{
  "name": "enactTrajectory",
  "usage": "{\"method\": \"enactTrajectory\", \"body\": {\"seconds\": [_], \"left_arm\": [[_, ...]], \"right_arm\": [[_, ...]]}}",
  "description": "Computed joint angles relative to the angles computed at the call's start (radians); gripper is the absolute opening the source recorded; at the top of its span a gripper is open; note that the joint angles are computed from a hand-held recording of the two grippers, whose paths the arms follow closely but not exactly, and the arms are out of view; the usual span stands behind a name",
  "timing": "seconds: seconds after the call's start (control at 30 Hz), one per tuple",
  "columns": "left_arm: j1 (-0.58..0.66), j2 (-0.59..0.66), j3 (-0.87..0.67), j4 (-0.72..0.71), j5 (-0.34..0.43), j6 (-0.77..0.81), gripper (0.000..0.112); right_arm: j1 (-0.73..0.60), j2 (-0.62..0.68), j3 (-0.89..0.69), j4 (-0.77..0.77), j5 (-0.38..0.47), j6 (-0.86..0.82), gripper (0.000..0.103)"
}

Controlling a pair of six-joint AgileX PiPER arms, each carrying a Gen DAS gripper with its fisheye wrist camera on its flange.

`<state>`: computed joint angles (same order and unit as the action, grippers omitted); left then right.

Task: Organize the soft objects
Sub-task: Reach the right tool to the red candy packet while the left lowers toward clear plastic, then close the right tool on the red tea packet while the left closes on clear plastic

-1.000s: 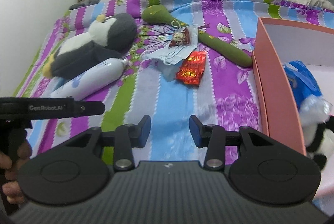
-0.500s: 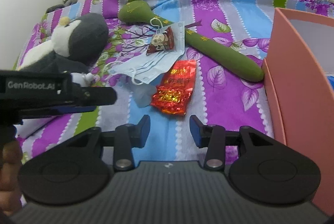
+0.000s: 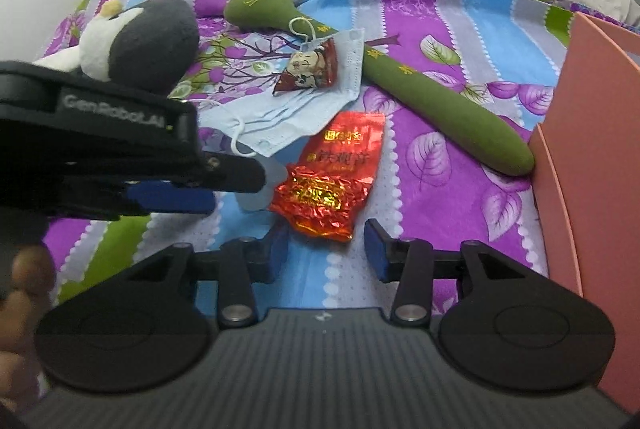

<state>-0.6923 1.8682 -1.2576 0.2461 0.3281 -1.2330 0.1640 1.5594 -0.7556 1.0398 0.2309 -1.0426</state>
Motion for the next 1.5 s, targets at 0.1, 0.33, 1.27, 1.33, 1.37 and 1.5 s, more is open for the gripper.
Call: {"method": "enactTrajectory", "body": {"seconds": [0.1, 0.33, 1.27, 1.33, 1.37, 1.5], "left_arm": [[0.000, 0.012, -0.007, 0.024, -0.005, -0.027, 0.049], [-0.014, 0.034, -0.047, 0.025, 0.019, 0.000, 0.022], [-0.365, -0.374, 0.262, 0.292, 0.353, -0.422, 0.015], [-0.409, -0.402, 0.282, 0.308, 0.391, -0.471, 0.015], [-0.439, -0.423, 0.297, 0.324, 0.408, -0.511, 0.015], [-0.550, -0.477, 0.322, 0.365, 0.499, -0.624, 0.015]], "right_arm": [[0.003, 0.002, -0.009, -0.046, -0.001, 0.045, 0.035], [0.009, -0.017, -0.007, -0.175, -0.001, 0.172, 0.035], [0.040, -0.582, 0.229, -0.769, 0.307, 0.769, 0.035], [0.065, -0.640, 0.243, -0.817, 0.345, 0.827, 0.035], [0.077, -0.667, 0.249, -0.835, 0.366, 0.849, 0.035], [0.136, -0.776, 0.267, -0.908, 0.448, 0.943, 0.035]]}}
